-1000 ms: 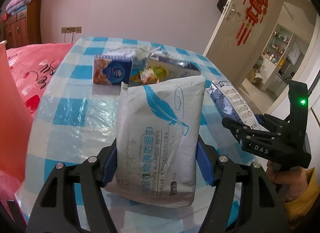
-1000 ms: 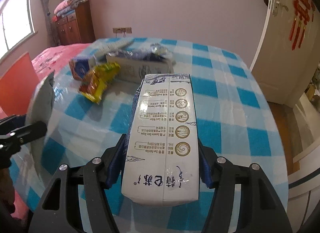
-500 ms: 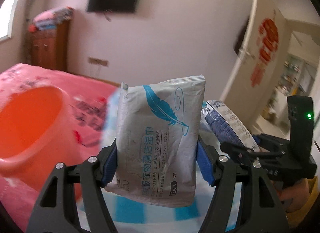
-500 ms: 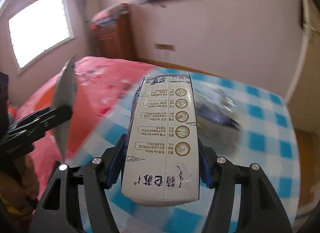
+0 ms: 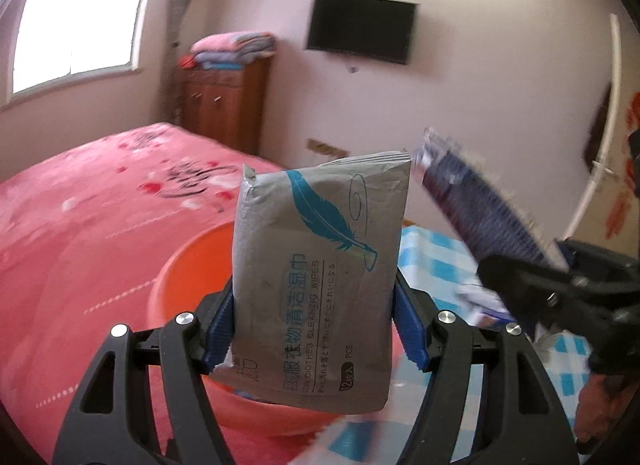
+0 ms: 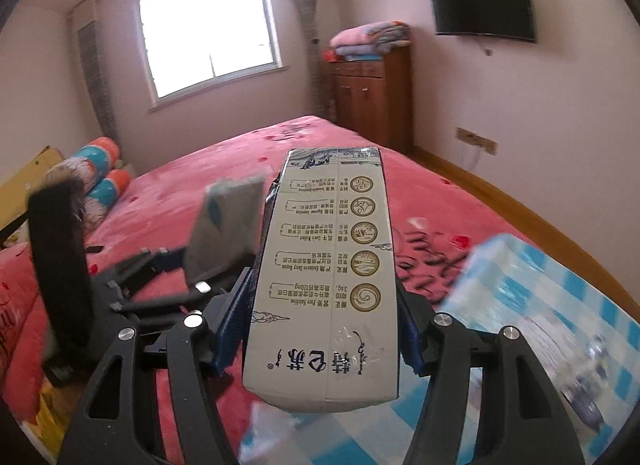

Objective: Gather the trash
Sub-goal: 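Carry the wipes and carton to the orange bucket with both tools, then open both tools over the orange bucket to drop the wipes and carton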

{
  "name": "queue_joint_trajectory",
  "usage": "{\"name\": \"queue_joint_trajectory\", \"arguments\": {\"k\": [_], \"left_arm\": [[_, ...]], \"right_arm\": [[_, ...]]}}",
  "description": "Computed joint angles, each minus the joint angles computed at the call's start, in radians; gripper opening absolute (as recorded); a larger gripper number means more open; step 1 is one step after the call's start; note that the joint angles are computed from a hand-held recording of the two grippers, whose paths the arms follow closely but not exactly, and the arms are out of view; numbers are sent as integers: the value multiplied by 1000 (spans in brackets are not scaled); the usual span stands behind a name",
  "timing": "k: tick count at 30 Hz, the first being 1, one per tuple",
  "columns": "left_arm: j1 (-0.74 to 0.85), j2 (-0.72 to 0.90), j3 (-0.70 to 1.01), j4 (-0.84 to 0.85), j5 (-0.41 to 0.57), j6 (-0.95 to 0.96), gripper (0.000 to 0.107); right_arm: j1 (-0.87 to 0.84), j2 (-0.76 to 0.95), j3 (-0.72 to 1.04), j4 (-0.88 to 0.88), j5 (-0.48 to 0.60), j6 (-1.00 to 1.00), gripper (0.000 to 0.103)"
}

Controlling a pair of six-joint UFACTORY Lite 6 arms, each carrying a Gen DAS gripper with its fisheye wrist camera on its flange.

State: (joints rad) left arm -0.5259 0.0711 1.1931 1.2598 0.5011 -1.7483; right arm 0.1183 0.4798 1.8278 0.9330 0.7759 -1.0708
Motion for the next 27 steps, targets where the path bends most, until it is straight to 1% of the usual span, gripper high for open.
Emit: {"name": "queue_joint_trajectory", "arguments": {"k": [2,4,5,7,8,9,10,12,16,17,19,20,21,23,27], "left_arm": [[38,4,-19,14,-42,-30,68],[72,18,-20,6,-72,-39,69],[81,20,-24,5,-79,-44,70],[107,25,-28,-12,-98,-33,73],[107,28,-26,-11,-94,-39,77],[103,26,-30,4,-85,-56,79],[100,17,-45,23,-84,-74,80],[94,21,-41,34,-75,-92,89],[87,34,-19,31,-65,-98,90],[79,31,-23,50,-57,-118,90],[54,26,-30,107,-27,-173,90],[45,29,-27,111,-16,-176,91],[36,32,-22,114,-9,-176,91],[18,34,-20,143,-9,-194,91],[-57,50,5,172,72,-186,91]], "right_arm": [[49,98,132,-44,4,71,64],[84,161,210,-70,0,117,64],[96,164,208,-73,-8,120,64],[125,209,262,-108,-17,149,64],[143,223,272,-139,-47,172,70],[153,220,256,-150,-71,186,80],[141,218,240,-119,-65,164,82],[107,213,218,-28,-40,118,89],[46,126,81,85,-89,29,89],[32,111,62,103,-102,12,89],[-7,52,-34,177,-137,-66,90],[-21,32,-69,205,-148,-96,93],[-42,20,-89,229,-151,-121,93],[-76,-44,-194,299,-167,-201,93],[-127,-156,-374,419,-205,-363,93]]}}
